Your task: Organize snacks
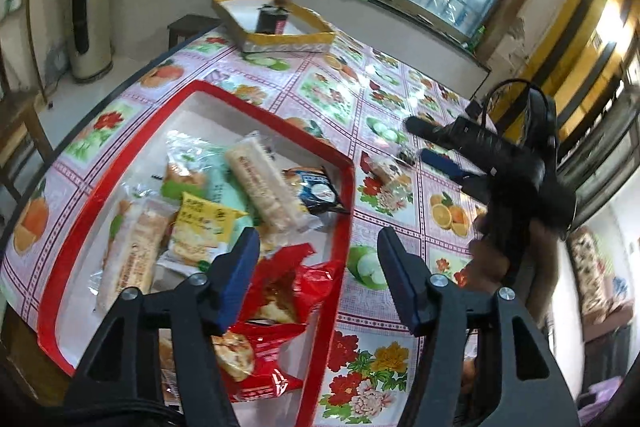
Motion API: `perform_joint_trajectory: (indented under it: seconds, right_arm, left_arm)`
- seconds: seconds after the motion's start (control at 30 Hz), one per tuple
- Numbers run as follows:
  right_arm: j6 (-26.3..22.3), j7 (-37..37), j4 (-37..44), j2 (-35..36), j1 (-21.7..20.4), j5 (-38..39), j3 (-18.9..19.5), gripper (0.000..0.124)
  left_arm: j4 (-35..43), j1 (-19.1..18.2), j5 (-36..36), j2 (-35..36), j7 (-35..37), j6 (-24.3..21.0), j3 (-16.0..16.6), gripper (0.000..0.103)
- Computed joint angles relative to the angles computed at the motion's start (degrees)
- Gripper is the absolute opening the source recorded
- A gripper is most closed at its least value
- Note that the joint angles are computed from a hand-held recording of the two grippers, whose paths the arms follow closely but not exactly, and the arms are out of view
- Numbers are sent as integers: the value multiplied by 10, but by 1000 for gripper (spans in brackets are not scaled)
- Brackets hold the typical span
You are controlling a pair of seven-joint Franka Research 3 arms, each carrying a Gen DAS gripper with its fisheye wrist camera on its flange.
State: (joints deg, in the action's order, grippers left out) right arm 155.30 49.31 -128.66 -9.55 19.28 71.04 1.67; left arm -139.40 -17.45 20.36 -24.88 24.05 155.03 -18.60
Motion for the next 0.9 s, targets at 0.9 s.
perform_joint_trajectory:
  seconds: [0.9]
  right_arm:
    - [-47,379,59,91,-76,-511,-5,31]
  left_arm:
    - [77,-19,13,82,-1,-36,-12,67]
